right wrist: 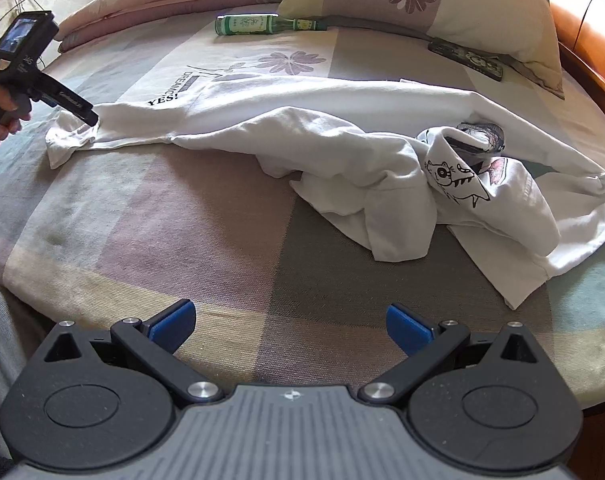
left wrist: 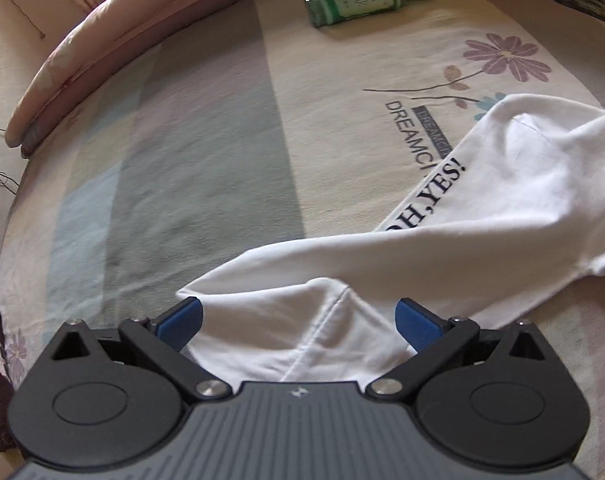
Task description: Fold clothes
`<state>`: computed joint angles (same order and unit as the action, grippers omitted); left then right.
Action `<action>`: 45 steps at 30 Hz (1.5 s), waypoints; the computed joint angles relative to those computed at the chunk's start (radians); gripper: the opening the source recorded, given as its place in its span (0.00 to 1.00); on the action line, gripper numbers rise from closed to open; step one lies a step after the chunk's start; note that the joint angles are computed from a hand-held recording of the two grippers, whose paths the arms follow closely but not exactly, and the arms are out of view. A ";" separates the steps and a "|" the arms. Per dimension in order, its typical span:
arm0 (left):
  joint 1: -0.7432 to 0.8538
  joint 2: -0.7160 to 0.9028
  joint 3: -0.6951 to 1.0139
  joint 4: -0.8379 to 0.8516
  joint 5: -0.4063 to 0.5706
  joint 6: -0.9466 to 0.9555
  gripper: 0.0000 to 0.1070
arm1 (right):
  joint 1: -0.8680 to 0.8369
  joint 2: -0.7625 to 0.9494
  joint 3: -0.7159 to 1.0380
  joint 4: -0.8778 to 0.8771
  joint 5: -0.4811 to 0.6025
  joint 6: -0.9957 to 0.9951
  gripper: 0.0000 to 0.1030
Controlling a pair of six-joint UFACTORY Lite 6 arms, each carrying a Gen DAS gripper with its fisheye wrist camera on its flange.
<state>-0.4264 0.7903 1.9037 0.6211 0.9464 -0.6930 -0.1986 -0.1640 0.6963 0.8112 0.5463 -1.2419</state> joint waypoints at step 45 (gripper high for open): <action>0.303 -0.519 -0.858 0.348 -0.249 -0.379 0.96 | 0.079 0.005 -0.025 -0.092 -0.060 0.128 1.00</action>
